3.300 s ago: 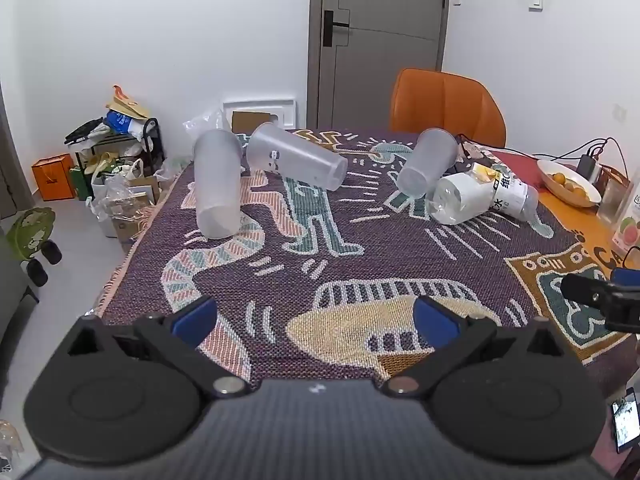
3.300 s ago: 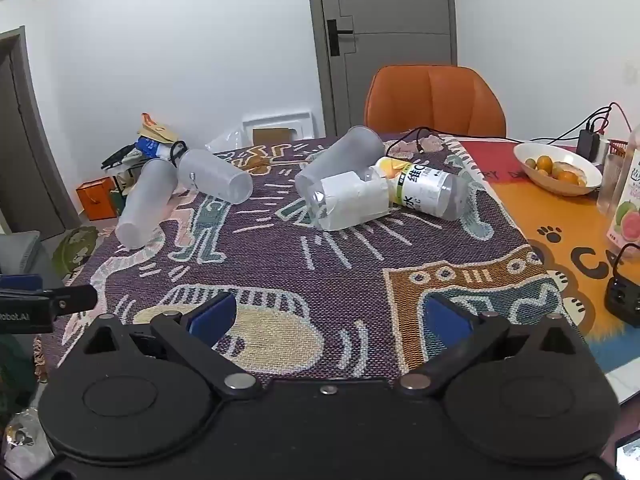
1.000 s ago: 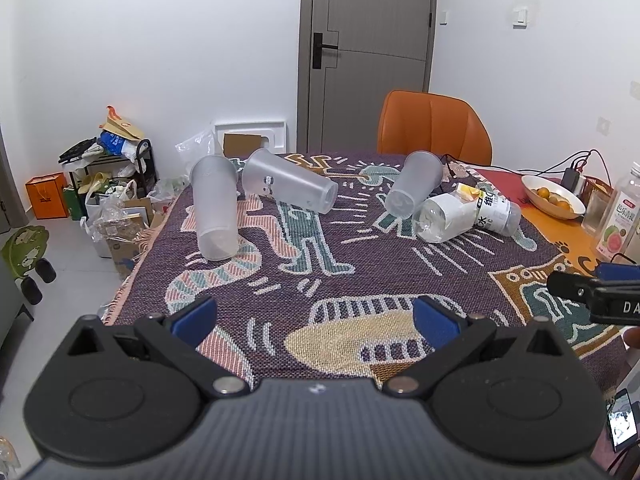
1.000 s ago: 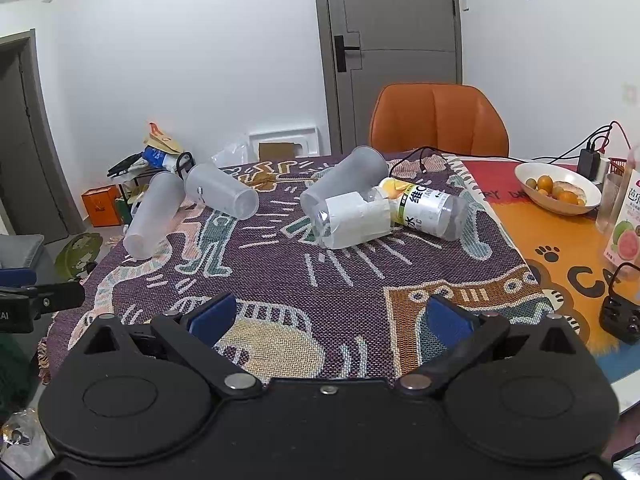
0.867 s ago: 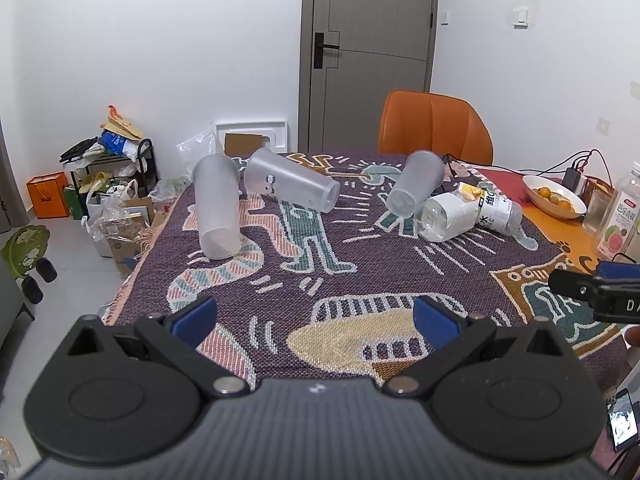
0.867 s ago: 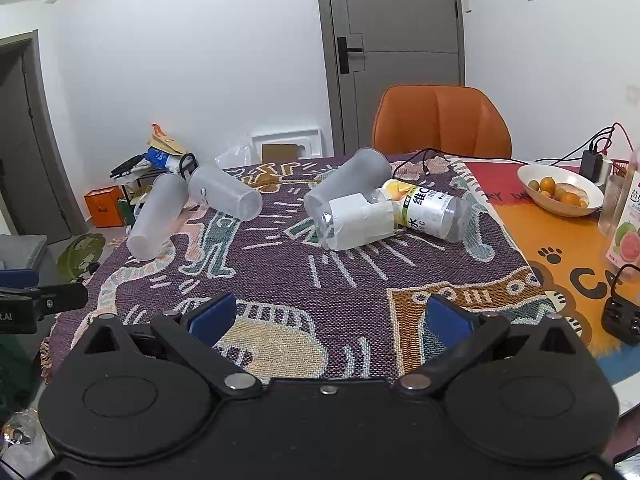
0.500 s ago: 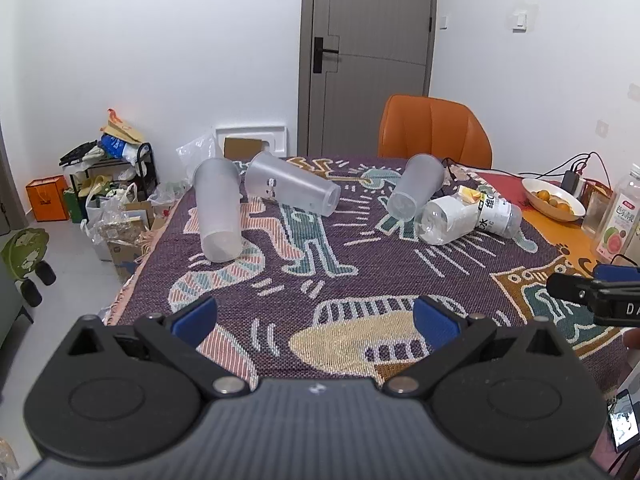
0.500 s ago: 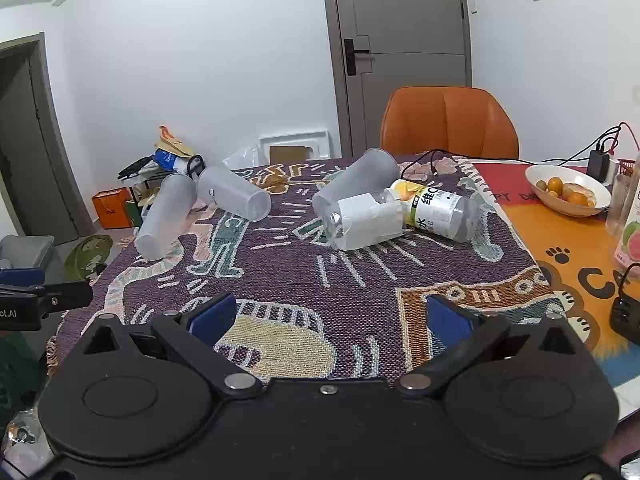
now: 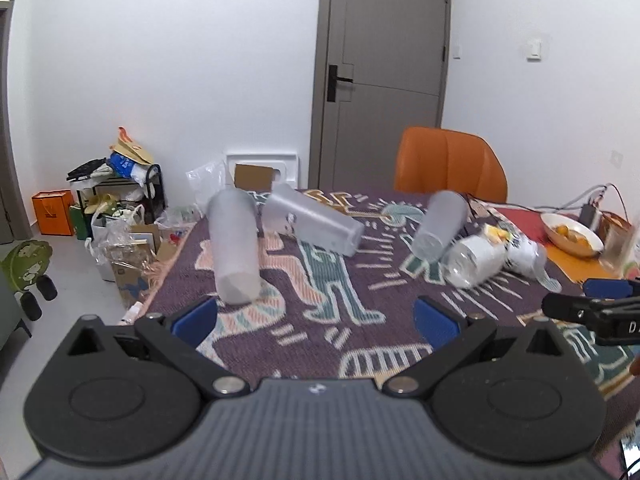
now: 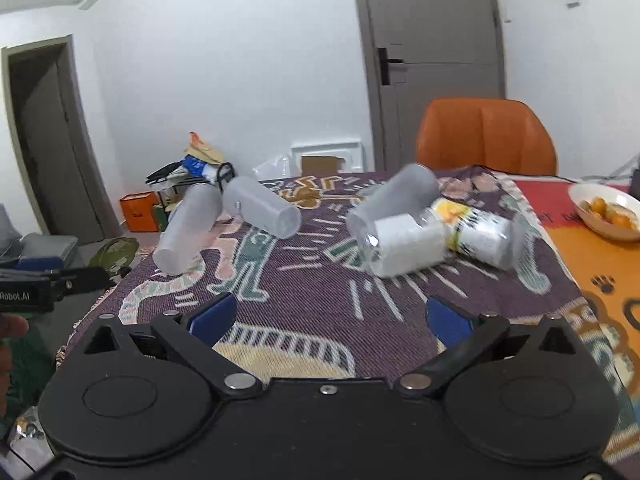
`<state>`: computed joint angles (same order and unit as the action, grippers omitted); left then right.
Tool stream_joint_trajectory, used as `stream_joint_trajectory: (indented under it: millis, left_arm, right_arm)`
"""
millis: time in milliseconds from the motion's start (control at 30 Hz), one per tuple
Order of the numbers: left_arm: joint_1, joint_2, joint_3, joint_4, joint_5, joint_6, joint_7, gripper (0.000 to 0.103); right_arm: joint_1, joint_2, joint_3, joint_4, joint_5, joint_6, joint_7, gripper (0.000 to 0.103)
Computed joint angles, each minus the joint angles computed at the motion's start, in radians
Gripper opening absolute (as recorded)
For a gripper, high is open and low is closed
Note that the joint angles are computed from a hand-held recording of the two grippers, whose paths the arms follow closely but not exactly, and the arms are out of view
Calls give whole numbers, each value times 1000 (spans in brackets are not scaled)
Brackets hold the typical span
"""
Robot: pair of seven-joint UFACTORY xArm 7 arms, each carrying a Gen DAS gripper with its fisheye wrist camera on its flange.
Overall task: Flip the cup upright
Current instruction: 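Move the right gripper to a frosted cup lying on its side and grasp it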
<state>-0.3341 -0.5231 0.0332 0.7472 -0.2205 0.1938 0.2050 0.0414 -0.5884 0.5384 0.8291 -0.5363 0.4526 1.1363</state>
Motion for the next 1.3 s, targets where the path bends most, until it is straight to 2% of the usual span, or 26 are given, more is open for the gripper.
stream_joint_trajectory:
  millis: [167, 333, 467, 600, 800, 1000, 1067, 1300]
  left_arm:
    - [-27, 94, 39, 77, -42, 16, 29, 103]
    - [11, 190, 31, 156, -78, 34, 29, 103]
    - [72, 261, 9, 220, -88, 48, -8, 103]
    - [111, 323, 8, 285, -117, 89, -10, 103]
    - [185, 405, -25, 352, -89, 105, -54, 103]
    - [221, 471, -28, 429, -175, 120, -21, 103]
    - [236, 495, -38, 458, -145, 124, -54, 103]
    - [267, 590, -69, 560, -152, 138, -72, 103]
  right_arm:
    - [-31, 137, -7, 86, -58, -64, -44, 98]
    - [-10, 296, -48, 199, -133, -71, -83, 95]
    - [31, 422, -91, 306, -169, -54, -134, 91]
    - [86, 552, -140, 429, -153, -22, -229, 91]
    - [163, 730, -203, 617, -109, 22, -377, 90]
    - [235, 870, -255, 783, -56, 62, -506, 90]
    - [255, 924, -270, 850, -30, 81, -553, 89]
    - [332, 1106, -336, 1096, 46, 160, -693, 92]
